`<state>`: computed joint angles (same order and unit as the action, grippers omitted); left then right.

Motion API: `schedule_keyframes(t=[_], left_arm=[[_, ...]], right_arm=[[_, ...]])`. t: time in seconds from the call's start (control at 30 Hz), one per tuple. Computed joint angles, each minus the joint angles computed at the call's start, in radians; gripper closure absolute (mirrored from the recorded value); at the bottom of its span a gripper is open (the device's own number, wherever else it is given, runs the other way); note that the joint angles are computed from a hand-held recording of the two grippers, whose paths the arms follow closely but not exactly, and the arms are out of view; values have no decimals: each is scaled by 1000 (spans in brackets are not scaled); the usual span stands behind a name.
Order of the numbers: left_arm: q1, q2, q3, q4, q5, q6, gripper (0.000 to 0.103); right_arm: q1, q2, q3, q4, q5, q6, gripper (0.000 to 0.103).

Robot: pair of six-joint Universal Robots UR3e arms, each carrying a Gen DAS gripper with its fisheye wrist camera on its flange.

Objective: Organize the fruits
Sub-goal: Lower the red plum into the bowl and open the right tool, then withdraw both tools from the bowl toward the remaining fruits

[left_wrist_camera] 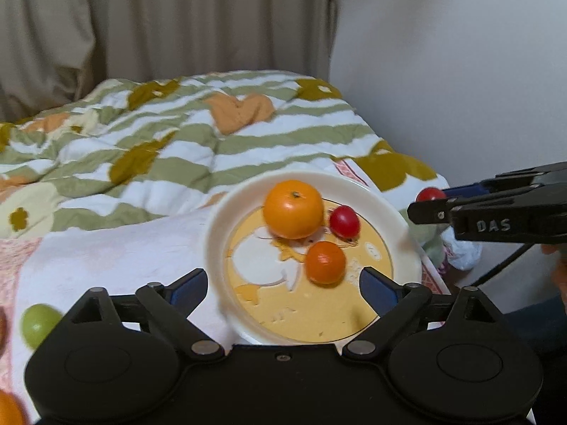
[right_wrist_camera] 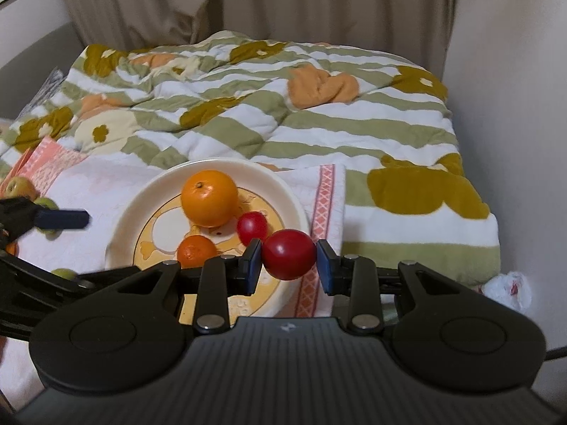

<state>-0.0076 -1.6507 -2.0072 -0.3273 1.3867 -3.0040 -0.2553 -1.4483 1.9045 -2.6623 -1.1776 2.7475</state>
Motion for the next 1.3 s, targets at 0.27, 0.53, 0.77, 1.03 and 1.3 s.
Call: schedule_keyframes(t=[0.27,0.53,0.77,1.03,1.3], left_arm=[[7,131,-101,39,84,4,4],[55,273,-213,23,89,-20,4],[69,350,-270,6,102,-43,4],[56,424,-305,-9,122,-59,4],[22,556,-323,-68,149,-79,4]], right_arm=[[64,73,12,-64,0,-142,55],[101,145,24,-127,-15,-227,55],[99,134,77,-214,-11,-253,20],[50,21,193,-275,43,-229,0],[-27,-190,273,-134,112,-210,0]])
